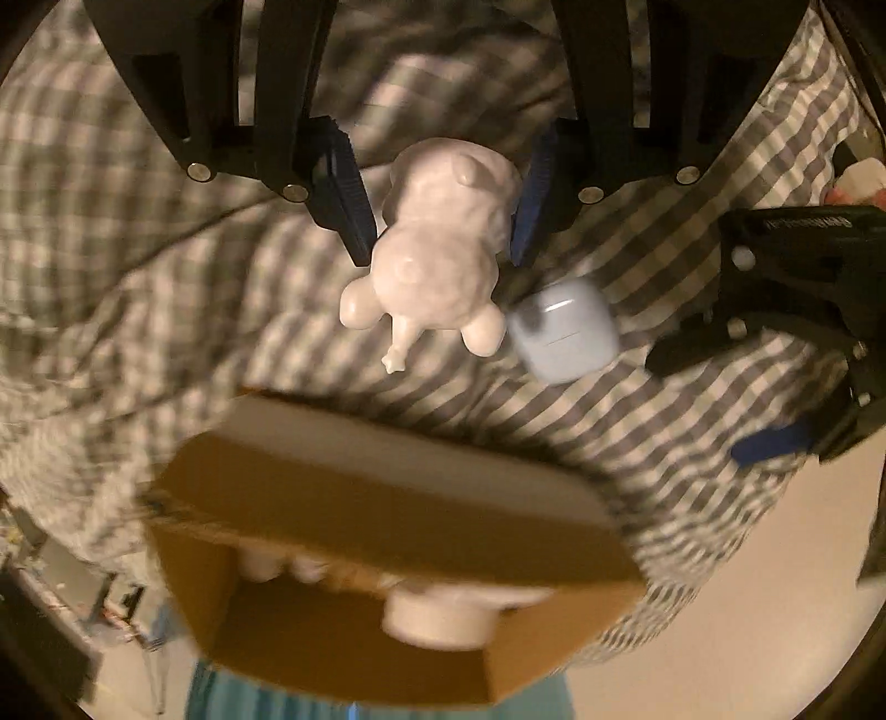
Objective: Organize objects
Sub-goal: 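Grasp the white figurine with the right tool while the left tool grasps the earbud case, then carry the earbud case and figurine over the cardboard box with both tools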
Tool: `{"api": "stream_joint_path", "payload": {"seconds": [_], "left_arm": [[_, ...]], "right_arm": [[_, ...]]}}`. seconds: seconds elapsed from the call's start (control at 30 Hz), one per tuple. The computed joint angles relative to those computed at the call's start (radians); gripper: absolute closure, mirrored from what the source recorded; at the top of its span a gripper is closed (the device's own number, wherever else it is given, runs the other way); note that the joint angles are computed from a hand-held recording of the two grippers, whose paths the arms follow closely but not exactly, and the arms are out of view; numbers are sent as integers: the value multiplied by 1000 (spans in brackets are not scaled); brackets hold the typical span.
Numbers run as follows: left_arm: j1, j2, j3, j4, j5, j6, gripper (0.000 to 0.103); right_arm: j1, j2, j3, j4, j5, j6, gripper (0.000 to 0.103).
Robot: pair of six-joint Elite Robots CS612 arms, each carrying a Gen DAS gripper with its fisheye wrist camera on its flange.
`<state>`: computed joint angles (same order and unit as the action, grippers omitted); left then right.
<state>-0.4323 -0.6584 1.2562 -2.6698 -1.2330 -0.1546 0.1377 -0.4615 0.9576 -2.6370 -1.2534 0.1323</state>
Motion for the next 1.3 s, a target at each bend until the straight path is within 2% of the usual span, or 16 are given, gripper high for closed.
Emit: {"api": "stream_joint_path", "payload": {"seconds": [0.07,0.13,0.2,0.33,0.43,0.5,0.53,0.6,0.67,0.97,1.1,1.3], "left_arm": [[-1,10,-20,19,-41,2,0],[-2,23,-41,37,-78,4,0],[-5,39,-64,62,-80,14,0],[-5,61,-96,93,-109,31,2],[-4,79,-122,126,-123,39,14],[1,92,-145,161,-154,35,29],[3,97,-151,171,-160,34,31],[4,100,-153,172,-164,40,44],[4,96,-144,160,-168,51,50],[4,50,-68,95,-176,59,50],[6,22,-19,39,-179,49,50],[-4,-24,64,-38,-183,38,50]], "right_arm": [[-11,-17,40,-53,4,28,53],[-9,-30,67,-81,-51,32,53],[-4,-34,70,-89,-87,31,53],[-11,-34,77,-121,-68,48,53],[-17,-25,65,-117,-46,61,53],[-16,-18,57,-119,-39,72,53],[-18,-20,64,-125,-32,74,53],[-18,-15,58,-124,-29,78,53],[-17,-16,59,-124,-30,79,53],[-3,-25,68,-122,-82,64,53],[12,-50,100,-153,-158,43,53],[22,-87,154,-200,-212,51,53]]}}
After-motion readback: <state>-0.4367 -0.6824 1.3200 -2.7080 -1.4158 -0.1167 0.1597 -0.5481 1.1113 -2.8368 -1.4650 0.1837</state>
